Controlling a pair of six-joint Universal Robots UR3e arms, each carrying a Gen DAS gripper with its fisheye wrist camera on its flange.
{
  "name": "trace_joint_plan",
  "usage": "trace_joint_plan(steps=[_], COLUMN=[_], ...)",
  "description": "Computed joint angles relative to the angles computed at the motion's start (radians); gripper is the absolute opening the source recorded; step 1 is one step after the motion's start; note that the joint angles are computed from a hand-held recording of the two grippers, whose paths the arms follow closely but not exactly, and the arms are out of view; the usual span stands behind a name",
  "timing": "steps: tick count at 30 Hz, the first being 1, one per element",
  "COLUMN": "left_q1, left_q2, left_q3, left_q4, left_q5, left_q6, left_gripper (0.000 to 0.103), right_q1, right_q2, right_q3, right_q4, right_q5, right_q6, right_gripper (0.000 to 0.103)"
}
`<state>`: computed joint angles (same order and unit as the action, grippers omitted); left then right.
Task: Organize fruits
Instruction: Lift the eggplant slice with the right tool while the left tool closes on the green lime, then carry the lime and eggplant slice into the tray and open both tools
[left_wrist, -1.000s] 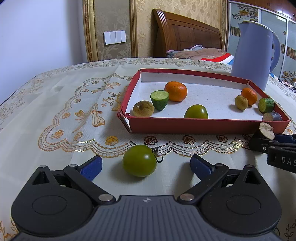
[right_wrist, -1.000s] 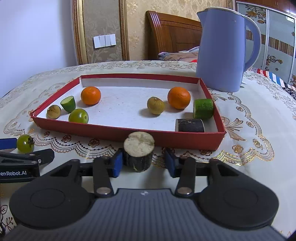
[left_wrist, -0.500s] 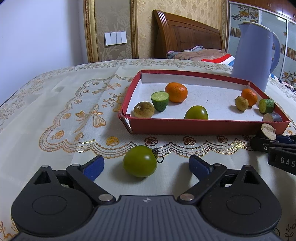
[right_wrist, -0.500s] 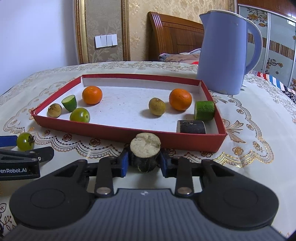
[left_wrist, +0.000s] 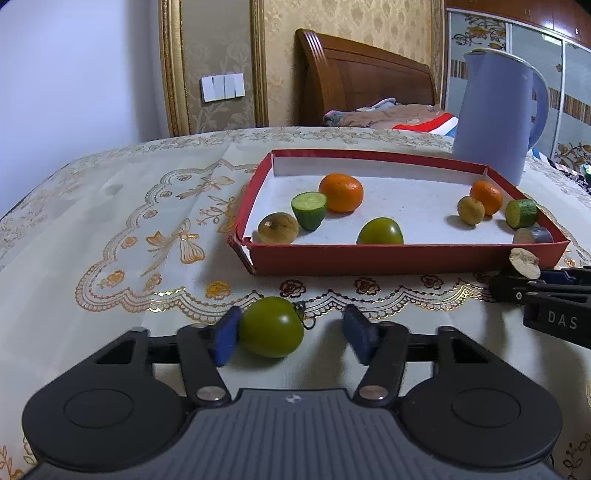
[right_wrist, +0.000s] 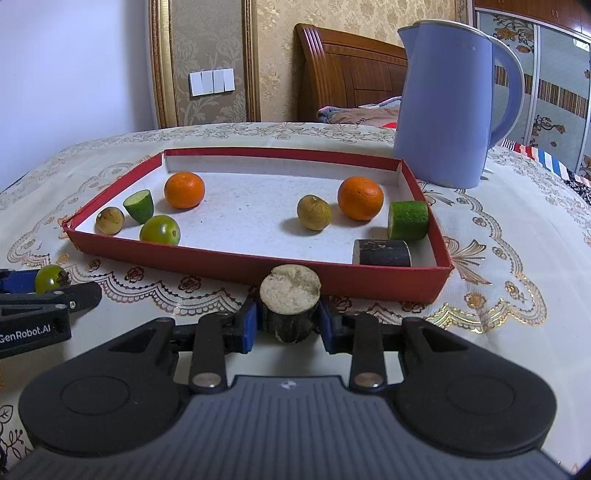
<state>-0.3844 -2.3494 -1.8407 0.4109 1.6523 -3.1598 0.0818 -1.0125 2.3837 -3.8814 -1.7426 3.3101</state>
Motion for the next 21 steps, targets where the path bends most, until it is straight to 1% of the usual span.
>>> trace_joint_plan(steps=[1,2,4,7,10,16,19,21], left_q1=[-0.002,-0.001,0.003,0.005,0.001,0.006,0.004,-0.001], left_q2=[-0.001,-0.001,0.001,0.003,0.002,0.003,0.004,0.004], left_q3=[0.0,0.0,-0.006,-0.009,-0.008,-0.012,-0.019,-0.032], left_q4=[0.002,0.004,0.011,0.012,0.016,0.018,0.034,0.067], left_q5=[0.007,0.007,0.008,0.005,0.014,0.009,0.017,0.028], left_q6=[-0.002,-0.006,-0.016,-0.018,-0.019,-0.02,-0.022,-0.019], left_gripper=[0.052,0.045,0.037,0.037,0.035,0.035,0.034,0.034], right_q1=[0.0,-0.001,-0.002,-0.002,-0.003,-0.005,0.002,0.017], right_q2=[0.001,0.001,0.001,0.002,0.003,-0.001,0.016,0.031], right_q3=[0.0,0.001,0.002,0.004,0.01,0.021,0.039,0.043], right_q4=[-0.001,-0.003,-0.005,-0.012,-0.021,-0.035,-0.105,-0.149], right_q5=[0.001,0.001,0.003,0.002,0.002,0.0,-0.012,-0.03], right_q6=[0.0,0.001,0.002,0.003,0.005,0.013,0.01,0.001], right_gripper=[0.031,0.031,0.031,0.031,0.031,0.031,0.031,0.031])
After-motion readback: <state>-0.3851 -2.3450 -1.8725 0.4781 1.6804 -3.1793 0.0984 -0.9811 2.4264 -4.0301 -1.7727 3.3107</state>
